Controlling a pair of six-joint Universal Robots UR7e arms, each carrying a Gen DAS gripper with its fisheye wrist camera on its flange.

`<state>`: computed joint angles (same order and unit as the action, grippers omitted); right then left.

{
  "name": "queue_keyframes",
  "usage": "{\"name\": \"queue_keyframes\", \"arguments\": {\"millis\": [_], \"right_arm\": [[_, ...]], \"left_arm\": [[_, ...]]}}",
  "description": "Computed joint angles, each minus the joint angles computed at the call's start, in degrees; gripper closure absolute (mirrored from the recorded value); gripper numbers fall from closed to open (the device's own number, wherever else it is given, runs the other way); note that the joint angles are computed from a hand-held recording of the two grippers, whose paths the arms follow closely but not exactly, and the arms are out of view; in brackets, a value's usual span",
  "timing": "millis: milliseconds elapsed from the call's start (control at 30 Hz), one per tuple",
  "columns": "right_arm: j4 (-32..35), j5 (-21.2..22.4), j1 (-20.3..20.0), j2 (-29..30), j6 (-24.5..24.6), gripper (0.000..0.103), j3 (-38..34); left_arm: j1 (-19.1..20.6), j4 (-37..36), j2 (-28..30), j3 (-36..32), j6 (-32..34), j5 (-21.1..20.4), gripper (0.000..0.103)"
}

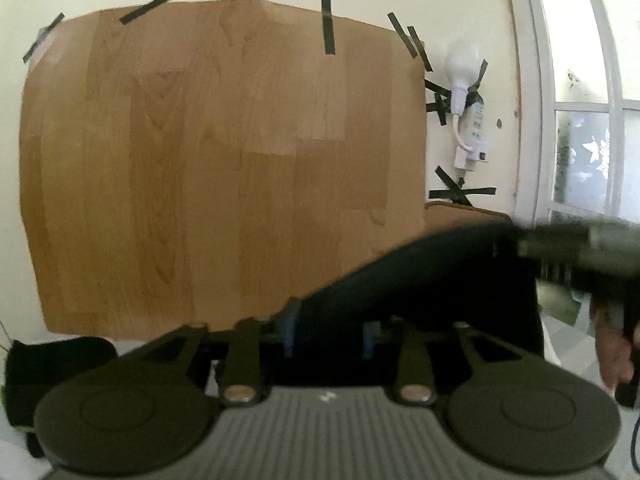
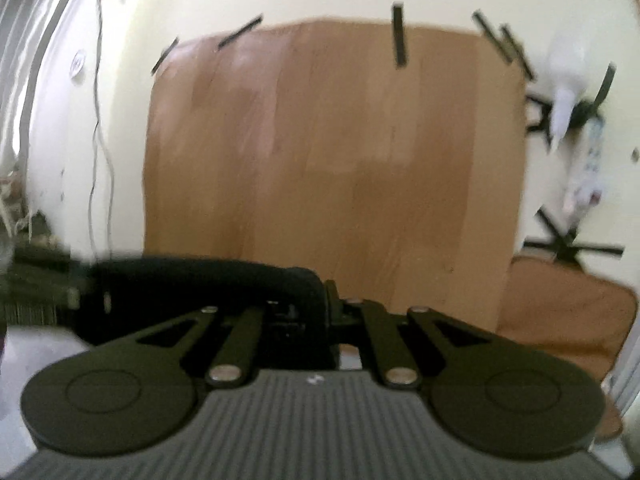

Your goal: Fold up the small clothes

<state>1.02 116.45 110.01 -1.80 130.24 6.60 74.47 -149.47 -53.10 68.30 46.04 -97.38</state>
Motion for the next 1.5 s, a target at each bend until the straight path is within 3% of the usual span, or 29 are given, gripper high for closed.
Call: {"name": "queue_keyframes", "arguments": {"millis": [67, 200, 300, 367, 467, 500, 567, 600, 667, 800, 900, 1033, 1133, 1267, 1400, 1500], "right_arm": [[-2.19, 0.02, 0.40, -1.40, -1.59, 0.093, 2.03], [-11.21, -0.22, 0.80, -7.94, -5.33, 0.093, 14.37], [-14.50, -0.69, 1.17, -11.36, -5.81, 0.093, 19.36], [-16.39, -1.11, 1.44, -13.45, -5.67, 0.093, 22.51], [-18.14, -1.46, 2.04, -15.59, -5.45, 0.093, 25.36], [-18.21, -1.63, 2.19, -16.04, -5.50, 0.093, 25.68], [-19.64, -1.87, 2.60, -17.23, -6.55, 0.093, 27.46], [-21.01, -1.88, 2.83, -17.94, -7.36, 0.093, 28.81], [-24.93, -1.73, 3.25, -19.98, -8.68, 0.093, 32.86], [-29.13, -0.87, 2.90, -23.67, -7.91, 0.093, 38.52], [-24.88, -0.85, 1.98, -25.65, -1.04, 0.093, 39.32], [-14.49, -5.34, 1.16, -26.21, 9.29, 0.093, 37.17], [-9.99, -10.21, 1.27, -26.04, 13.22, 0.093, 36.10], [-9.71, -13.75, 1.40, -27.20, 16.63, 0.093, 38.38], [-14.54, -12.90, 0.15, -31.44, 21.00, 0.093, 47.13], [-20.26, -8.56, -1.56, -35.14, 23.10, 0.093, 56.85]], "left_arm": [[0.05, -1.74, -1.18, 2.89, 0.30, -1.02, 0.052], [0.82, -7.22, -4.63, 11.22, 5.38, -4.23, 0.025], [1.24, -7.79, -6.46, 16.07, 10.52, -4.12, 0.021], [0.99, -9.86, -6.60, 18.61, 13.28, -1.48, 0.021], [0.29, -9.93, -4.95, 18.38, 10.98, 3.77, 0.021], [0.20, -9.08, -4.24, 17.70, 9.78, 4.75, 0.023], [0.02, -7.05, -3.00, 16.73, 8.72, 6.25, 0.056], [-0.08, -4.79, -2.52, 15.89, 8.83, 7.08, 0.095], [0.22, -1.14, -1.53, 12.69, 4.72, 7.27, 0.097], [2.60, 0.34, -1.16, 4.19, -5.56, 1.26, 0.097], [4.32, 1.36, -1.11, -3.29, -11.01, -3.33, 0.097], [3.88, -2.42, -2.36, -8.60, -12.93, -4.48, 0.097], [1.71, -5.84, -2.90, -11.15, -12.66, -2.00, 0.097], [-1.70, -11.14, -1.12, -16.36, -10.17, 2.34, 0.097], [-5.80, -8.38, 2.52, -21.16, -7.50, 4.87, 0.097], [-8.58, -6.84, 5.23, -20.73, -5.43, 5.90, 0.097]]}}
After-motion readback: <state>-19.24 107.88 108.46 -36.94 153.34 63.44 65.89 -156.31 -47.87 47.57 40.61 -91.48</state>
